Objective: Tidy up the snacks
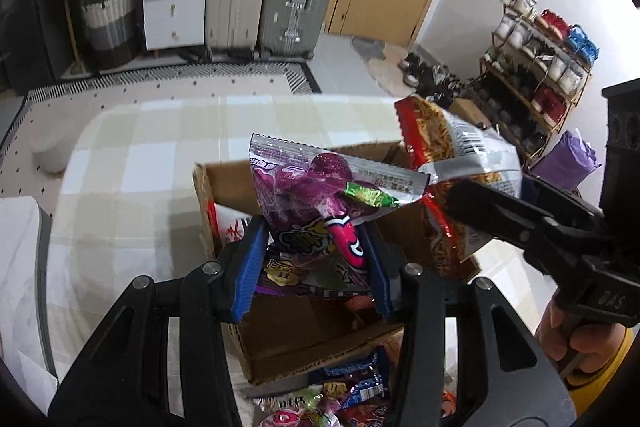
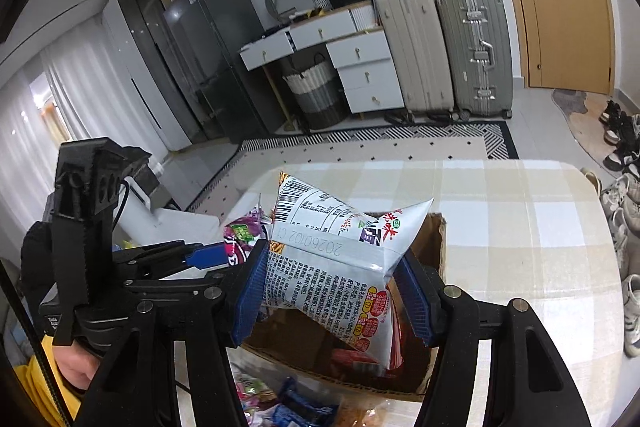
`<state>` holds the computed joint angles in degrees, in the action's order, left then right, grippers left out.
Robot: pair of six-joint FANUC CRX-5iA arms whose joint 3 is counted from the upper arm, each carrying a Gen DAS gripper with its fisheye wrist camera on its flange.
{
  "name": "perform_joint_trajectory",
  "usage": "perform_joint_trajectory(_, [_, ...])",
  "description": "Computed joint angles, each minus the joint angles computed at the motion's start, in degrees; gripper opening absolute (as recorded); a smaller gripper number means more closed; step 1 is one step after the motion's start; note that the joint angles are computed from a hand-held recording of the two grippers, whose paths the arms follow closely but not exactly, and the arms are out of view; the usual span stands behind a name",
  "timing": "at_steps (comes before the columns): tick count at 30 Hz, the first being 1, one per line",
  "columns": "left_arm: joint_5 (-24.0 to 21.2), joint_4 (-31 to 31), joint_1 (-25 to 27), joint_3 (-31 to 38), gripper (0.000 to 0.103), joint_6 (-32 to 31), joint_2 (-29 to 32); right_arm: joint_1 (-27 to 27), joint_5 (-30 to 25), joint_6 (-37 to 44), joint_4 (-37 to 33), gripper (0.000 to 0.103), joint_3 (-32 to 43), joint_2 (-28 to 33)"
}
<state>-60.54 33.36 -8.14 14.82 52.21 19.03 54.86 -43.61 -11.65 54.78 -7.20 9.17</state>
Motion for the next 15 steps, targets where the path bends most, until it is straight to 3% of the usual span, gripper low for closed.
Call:
perform_joint_trajectory(4, [-1.4,-3.5,-1.1,4.8,0.043,3.0,4.6,-0.8,1.1,1.7,-2.7,0.061,0.1,0.7])
perform_joint_trajectory(15, [-1.7,-6.6,-1.6,7.8,0.047,4.1,9.4,-1.3,1.4,6.1,-9.0,0.061,1.7,2.8])
